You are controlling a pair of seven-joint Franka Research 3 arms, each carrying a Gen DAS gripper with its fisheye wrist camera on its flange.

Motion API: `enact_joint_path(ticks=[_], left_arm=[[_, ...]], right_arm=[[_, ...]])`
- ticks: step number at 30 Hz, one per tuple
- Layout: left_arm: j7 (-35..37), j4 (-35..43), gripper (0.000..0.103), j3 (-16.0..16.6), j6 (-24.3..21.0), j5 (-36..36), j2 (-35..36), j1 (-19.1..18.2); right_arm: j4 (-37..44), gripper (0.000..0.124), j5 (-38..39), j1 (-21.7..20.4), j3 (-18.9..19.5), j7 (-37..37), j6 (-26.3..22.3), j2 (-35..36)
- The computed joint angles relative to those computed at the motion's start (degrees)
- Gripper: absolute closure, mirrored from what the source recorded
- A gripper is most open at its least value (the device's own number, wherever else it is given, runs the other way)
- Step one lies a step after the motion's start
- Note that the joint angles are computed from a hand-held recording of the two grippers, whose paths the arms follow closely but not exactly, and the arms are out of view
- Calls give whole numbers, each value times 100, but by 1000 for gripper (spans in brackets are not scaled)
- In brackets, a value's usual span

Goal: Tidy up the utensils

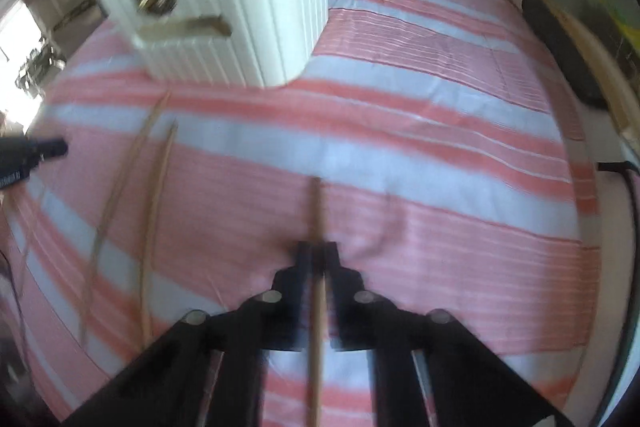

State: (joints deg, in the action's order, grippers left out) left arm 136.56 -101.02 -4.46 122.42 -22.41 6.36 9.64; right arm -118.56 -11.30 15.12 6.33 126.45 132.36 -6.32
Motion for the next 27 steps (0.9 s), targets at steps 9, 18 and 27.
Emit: enact_joint_path(ticks=[9,18,27], left_arm=[[1363,-346,100,587,-487,-2173,-1229,166],[1534,-53,100,1071,-1113,-3248,-1626,32],[1299,997,100,1003,-684,-4140,-1287,-80]], right_arm=[[-554,118,-838,-198,531,502,1085,-1446],[-629,118,-1036,-681,1132,722,1329,-2235],[468,118,-1667,-1253,1277,760,1578,-1731]])
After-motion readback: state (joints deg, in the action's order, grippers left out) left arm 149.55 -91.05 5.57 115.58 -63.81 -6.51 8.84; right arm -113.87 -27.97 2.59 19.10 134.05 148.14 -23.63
